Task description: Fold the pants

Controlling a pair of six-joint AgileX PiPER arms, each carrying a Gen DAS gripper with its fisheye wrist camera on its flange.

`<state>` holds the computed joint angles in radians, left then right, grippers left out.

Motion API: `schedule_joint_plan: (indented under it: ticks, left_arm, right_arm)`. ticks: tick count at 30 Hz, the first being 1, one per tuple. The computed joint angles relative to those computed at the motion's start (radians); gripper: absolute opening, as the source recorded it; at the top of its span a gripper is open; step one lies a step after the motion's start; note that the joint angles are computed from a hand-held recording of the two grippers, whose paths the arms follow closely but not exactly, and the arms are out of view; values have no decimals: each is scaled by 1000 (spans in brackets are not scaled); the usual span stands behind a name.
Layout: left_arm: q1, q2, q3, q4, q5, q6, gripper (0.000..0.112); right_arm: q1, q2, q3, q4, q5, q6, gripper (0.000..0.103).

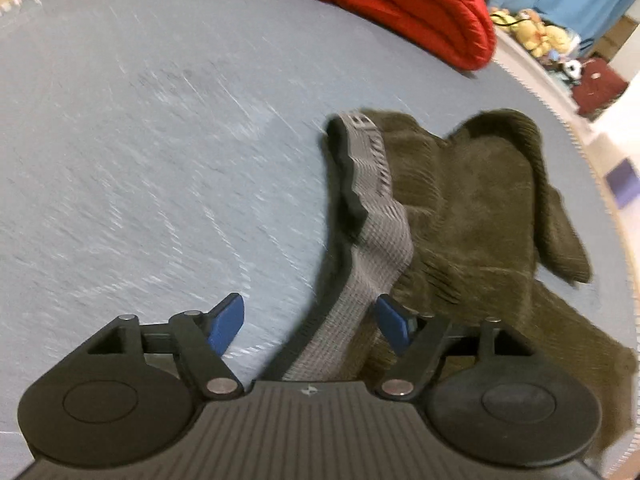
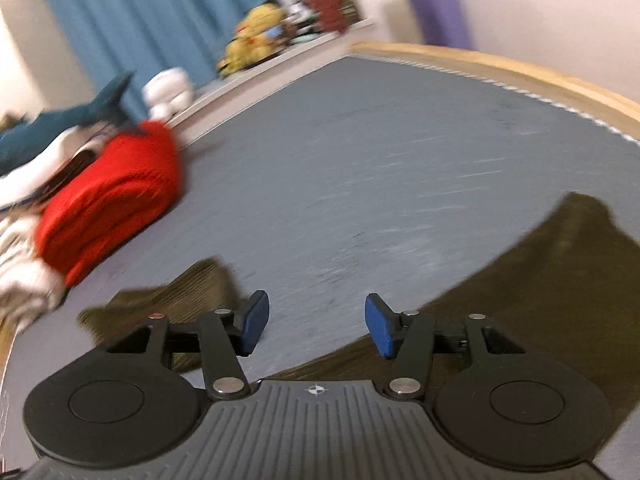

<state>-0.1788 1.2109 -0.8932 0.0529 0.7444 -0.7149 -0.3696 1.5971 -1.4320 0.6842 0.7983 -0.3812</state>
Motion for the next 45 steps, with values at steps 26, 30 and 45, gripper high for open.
schedule_joint_plan:
  ticks: [26, 30, 45]
  left_arm:
    - [-392, -12, -90, 407, 306, -368, 60]
    - [-600, 50, -197, 657, 456, -502, 60]
    - [-461, 487, -544, 424, 440, -393, 20]
  right_arm:
    - [260, 21, 23, -210, -80, 233, 57]
    - [253, 16, 20, -195, -70, 233, 58]
    - [187, -1, 14, -118, -38, 187, 58]
